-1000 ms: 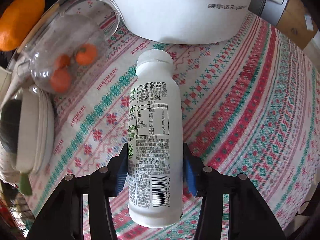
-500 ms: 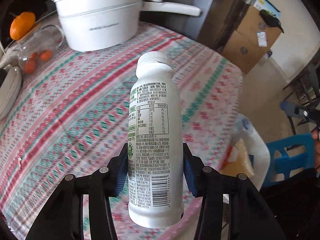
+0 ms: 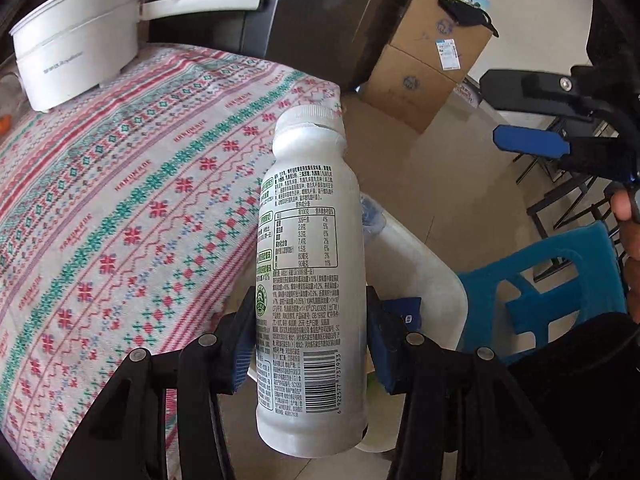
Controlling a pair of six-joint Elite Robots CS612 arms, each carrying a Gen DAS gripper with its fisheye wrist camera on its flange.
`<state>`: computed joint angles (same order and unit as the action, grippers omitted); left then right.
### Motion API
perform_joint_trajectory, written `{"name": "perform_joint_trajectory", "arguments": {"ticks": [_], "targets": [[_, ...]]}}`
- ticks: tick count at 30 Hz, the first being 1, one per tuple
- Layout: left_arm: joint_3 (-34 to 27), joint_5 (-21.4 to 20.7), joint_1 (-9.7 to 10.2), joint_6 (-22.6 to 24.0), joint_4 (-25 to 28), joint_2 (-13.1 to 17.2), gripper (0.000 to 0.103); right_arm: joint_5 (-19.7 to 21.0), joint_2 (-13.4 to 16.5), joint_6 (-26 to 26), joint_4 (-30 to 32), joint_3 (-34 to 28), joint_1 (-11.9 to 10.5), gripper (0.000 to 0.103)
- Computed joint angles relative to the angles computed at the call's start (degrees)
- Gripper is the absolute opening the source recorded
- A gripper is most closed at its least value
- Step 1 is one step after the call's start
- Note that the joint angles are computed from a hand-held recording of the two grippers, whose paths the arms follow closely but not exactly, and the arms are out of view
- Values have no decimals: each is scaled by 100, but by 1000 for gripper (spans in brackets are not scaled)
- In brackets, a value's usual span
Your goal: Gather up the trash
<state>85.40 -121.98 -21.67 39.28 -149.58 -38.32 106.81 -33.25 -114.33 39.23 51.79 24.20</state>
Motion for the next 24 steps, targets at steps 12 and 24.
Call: {"name": "perform_joint_trajectory", "arguments": {"ticks": [12,24], "targets": [[928,370,406,-1920,-1841,-421,92,315,68,-353,271,-83,182,78],[1861,1669,628,-2689,-3347,-864,103,1404,493,-811,750,-805,872,91]]}}
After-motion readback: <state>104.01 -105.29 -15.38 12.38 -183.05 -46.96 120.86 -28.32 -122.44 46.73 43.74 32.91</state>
